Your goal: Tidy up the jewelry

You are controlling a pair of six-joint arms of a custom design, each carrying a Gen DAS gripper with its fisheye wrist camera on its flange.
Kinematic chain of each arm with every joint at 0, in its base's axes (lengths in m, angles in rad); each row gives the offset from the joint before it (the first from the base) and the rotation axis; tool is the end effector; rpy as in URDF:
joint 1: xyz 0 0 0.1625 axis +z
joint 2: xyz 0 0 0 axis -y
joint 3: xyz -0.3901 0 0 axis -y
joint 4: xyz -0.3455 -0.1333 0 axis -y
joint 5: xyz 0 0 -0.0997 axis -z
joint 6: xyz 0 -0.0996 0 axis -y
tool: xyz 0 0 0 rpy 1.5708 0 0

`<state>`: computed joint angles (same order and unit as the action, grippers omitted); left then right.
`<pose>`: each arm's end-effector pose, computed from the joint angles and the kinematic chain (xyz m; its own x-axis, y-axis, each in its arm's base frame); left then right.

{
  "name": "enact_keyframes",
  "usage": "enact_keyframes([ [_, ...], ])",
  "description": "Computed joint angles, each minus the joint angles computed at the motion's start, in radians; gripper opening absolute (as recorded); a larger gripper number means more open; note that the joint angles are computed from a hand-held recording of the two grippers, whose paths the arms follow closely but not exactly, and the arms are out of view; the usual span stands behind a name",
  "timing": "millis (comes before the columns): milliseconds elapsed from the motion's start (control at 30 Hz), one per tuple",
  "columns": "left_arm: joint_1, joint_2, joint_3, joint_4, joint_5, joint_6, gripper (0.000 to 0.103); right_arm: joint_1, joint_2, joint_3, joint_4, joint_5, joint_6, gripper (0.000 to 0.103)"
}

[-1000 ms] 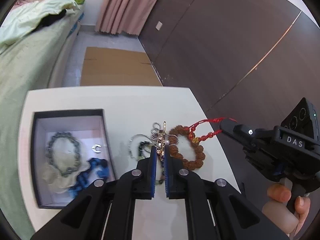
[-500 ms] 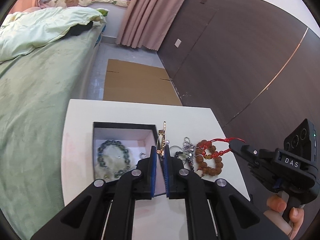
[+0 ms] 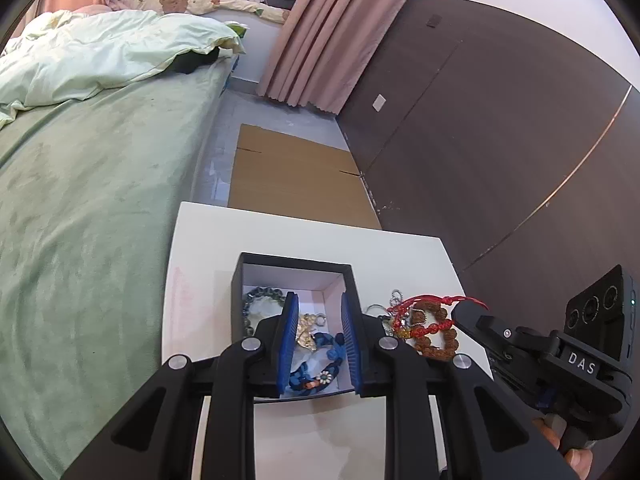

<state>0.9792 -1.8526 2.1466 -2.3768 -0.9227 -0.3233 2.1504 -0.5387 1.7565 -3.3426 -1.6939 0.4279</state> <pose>-0.0335 -0.3967 0.4167 -0.9383 -0.0411 -0.3433 0.1984 0.7494 -0.6317 0.4250 -0.4282 0.0068 -0.9810 -0.1501 -0.1233 -0.0645 0.8505 -0.5220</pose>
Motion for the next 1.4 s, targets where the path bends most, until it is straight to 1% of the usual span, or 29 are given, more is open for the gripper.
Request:
enact_keyframes([
  [200,0.006,-0.003,-0.008,0.016,0.007,-0.01,0.02,0.008,0.049,-0.073,0.028,0.044,-0.03,0.004],
  [267,0.007,-0.003,-0.009,0.019,0.008,-0.013,0.021,0.015,0.061,-0.099,0.053,0.046,-0.044,0.007],
  [300,0.008,-0.001,-0.009,0.018,0.009,-0.014,0.022,0.016,0.065,-0.109,0.07,0.048,-0.048,0.022],
  [333,0.006,-0.003,-0.008,0.016,0.013,-0.016,0.026,0.013,0.067,-0.116,0.086,0.052,-0.041,0.045],
  [400,0.004,-0.006,-0.006,0.007,0.018,-0.014,0.032,0.011,0.063,-0.099,0.065,0.029,-0.013,0.065],
  [467,0.002,-0.009,-0.003,0.001,0.022,-0.01,0.034,0.011,0.049,-0.07,0.029,-0.024,0.004,0.066],
  [533,0.001,-0.009,-0.003,0.002,0.02,-0.011,0.034,0.002,0.027,-0.046,0.03,-0.045,0.019,0.066],
  [600,0.001,-0.007,-0.003,0.002,0.017,-0.01,0.034,-0.011,0.006,-0.015,0.002,-0.036,0.022,0.066],
  [733,-0.005,-0.003,0.0,0.001,0.016,-0.011,0.034,-0.017,-0.036,0.033,-0.038,-0.036,-0.022,0.066],
  [833,-0.007,0.004,0.001,-0.002,0.016,-0.014,0.034,-0.011,-0.048,0.039,-0.022,-0.046,-0.048,0.066],
  [867,-0.007,0.006,0.001,-0.002,0.016,-0.015,0.034,-0.008,-0.047,0.032,0.001,-0.061,-0.051,0.066],
  [900,-0.006,0.009,0.0,-0.003,0.016,-0.014,0.034,-0.001,-0.042,0.018,0.039,-0.091,-0.049,0.066],
  [933,-0.005,0.01,0.0,-0.004,0.016,-0.015,0.034,0.005,-0.037,0.005,0.078,-0.121,-0.045,0.063],
  [967,-0.005,0.01,0.0,-0.004,0.017,-0.015,0.034,0.01,-0.032,-0.013,0.131,-0.159,-0.037,0.059],
  [1000,-0.005,0.01,0.0,-0.006,0.017,-0.014,0.034,0.013,-0.025,-0.035,0.201,-0.192,-0.026,0.048],
  [1033,-0.004,0.01,0.001,-0.007,0.018,-0.013,0.034,0.012,-0.018,-0.052,0.254,-0.209,-0.017,0.041],
  [1067,-0.001,0.01,0.0,-0.008,0.019,-0.011,0.034,0.007,-0.011,-0.07,0.321,-0.224,0.001,0.039],
  [1133,0.004,0.009,-0.002,-0.009,0.019,-0.011,0.034,-0.006,0.001,-0.089,0.399,-0.231,0.028,0.033],
  [1167,0.006,0.007,-0.004,-0.007,0.018,-0.01,0.034,-0.009,0.006,-0.097,0.422,-0.233,0.032,0.031],
  [1300,0.009,-0.002,-0.009,-0.007,0.017,-0.008,0.034,-0.001,0.028,-0.133,0.482,-0.27,0.01,0.031],
  [1400,0.01,-0.006,-0.012,-0.004,0.018,-0.007,0.034,0.007,0.055,-0.175,0.559,-0.308,0.007,0.031],
])
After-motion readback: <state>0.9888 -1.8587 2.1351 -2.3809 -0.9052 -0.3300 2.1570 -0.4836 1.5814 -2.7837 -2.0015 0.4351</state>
